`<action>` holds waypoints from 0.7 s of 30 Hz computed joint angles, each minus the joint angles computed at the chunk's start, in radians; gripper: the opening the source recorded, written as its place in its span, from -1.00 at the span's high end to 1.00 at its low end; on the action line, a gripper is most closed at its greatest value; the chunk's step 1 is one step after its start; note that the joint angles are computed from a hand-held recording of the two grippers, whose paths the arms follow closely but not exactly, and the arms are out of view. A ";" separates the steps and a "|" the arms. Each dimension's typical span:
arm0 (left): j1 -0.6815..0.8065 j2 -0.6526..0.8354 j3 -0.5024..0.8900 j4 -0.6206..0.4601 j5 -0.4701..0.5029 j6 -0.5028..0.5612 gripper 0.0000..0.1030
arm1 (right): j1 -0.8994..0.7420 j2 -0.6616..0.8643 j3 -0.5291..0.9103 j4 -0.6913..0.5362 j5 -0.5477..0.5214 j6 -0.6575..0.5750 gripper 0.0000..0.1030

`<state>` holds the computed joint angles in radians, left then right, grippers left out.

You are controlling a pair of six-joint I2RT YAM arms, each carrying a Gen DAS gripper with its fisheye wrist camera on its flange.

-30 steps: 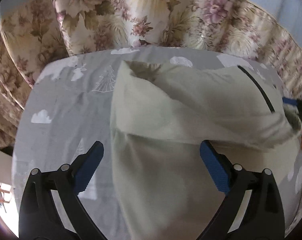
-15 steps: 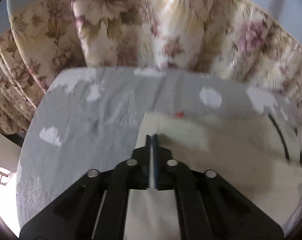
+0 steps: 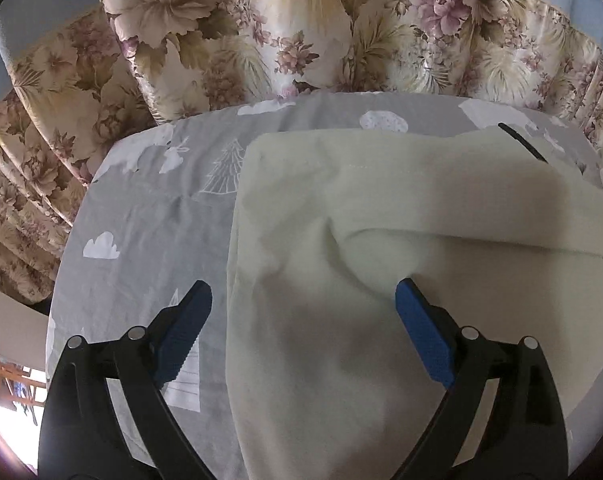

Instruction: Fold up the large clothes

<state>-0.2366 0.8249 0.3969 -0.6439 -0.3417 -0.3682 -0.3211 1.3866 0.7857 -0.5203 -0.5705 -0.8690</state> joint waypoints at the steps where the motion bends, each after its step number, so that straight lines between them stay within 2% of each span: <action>1: 0.002 -0.002 0.003 -0.003 0.002 -0.004 -0.80 | -0.014 -0.023 0.024 -0.014 -0.049 0.017 0.94; 2: 0.000 -0.003 0.006 -0.007 -0.005 -0.007 -0.80 | -0.026 -0.012 0.068 -0.031 -0.093 0.051 0.94; 4: -0.006 0.018 0.013 0.004 -0.039 -0.013 -0.80 | -0.041 0.031 0.130 0.046 -0.133 0.193 0.94; 5: -0.008 0.030 0.016 0.014 -0.057 -0.017 -0.80 | -0.049 0.089 0.172 0.081 -0.139 0.282 0.93; 7: 0.028 0.060 0.016 0.054 -0.046 -0.002 -0.80 | -0.051 0.284 0.322 0.040 -0.103 0.421 0.90; 8: 0.063 0.078 0.019 0.070 -0.018 0.009 -0.80 | -0.041 0.371 0.401 -0.023 -0.057 0.461 0.57; 9: 0.102 0.094 0.022 0.081 0.006 0.018 -0.80 | -0.036 0.448 0.474 -0.101 0.009 0.499 0.10; 10: 0.140 0.110 0.026 0.085 0.028 0.028 -0.80 | -0.060 0.475 0.497 -0.134 -0.017 0.512 -0.05; 12: 0.189 0.122 0.029 0.080 0.049 0.048 -0.80 | -0.140 0.466 0.496 -0.176 -0.129 0.476 -0.26; 14: 0.205 0.086 0.025 0.042 0.025 0.043 -0.79 | -0.193 0.378 0.421 -0.127 -0.133 0.442 -0.30; 16: 0.166 0.015 0.035 -0.019 0.026 0.023 -0.79 | -0.223 0.234 0.286 -0.079 -0.160 0.334 -0.49; 18: 0.040 -0.022 0.070 -0.081 -0.021 -0.060 -0.79 | -0.196 0.102 0.174 -0.117 -0.164 0.195 -0.51; 21: -0.221 0.050 0.142 -0.117 -0.132 -0.223 -0.81 | -0.116 -0.059 -0.007 -0.031 -0.163 0.172 -0.50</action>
